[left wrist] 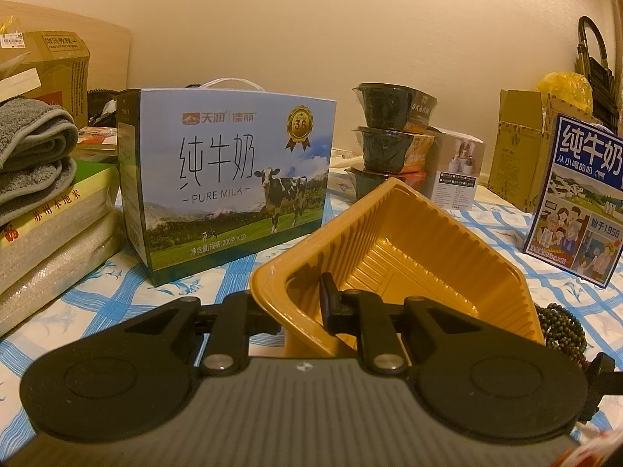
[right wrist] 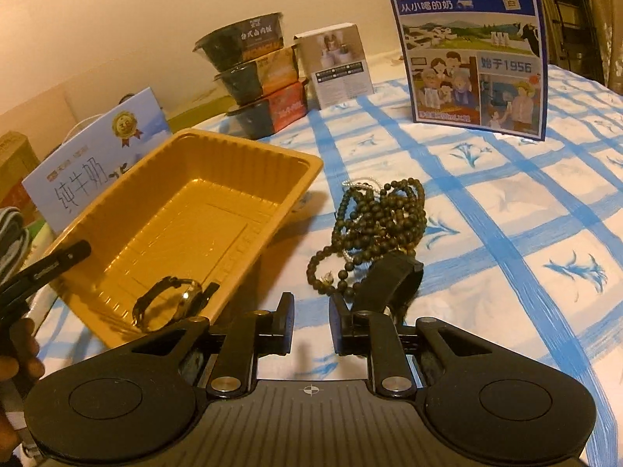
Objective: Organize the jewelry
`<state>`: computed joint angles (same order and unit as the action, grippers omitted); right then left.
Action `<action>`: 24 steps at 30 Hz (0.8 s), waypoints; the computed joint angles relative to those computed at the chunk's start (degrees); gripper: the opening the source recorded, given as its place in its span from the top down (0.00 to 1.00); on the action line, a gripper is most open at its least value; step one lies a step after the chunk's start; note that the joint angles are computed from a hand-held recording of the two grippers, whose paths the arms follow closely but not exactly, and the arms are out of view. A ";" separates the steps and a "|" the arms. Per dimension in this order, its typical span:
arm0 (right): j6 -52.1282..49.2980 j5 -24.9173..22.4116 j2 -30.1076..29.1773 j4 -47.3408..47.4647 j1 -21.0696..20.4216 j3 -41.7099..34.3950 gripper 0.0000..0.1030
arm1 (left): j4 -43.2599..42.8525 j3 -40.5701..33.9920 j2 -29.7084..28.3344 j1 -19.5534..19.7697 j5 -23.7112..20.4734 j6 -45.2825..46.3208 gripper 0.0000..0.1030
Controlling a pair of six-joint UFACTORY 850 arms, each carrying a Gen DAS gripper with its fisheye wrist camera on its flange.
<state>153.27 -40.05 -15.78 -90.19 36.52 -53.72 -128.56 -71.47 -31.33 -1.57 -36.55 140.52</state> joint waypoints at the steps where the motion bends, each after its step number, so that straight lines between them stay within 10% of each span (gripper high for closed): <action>1: 0.00 0.12 -0.59 -0.47 -0.34 -0.47 0.81 | 0.06 0.00 0.00 0.01 0.00 -0.11 0.84; 24: -13.43 -1.99 -10.06 10.00 -4.58 -10.60 0.81 | -0.05 0.05 -0.02 -0.04 0.00 -0.08 0.84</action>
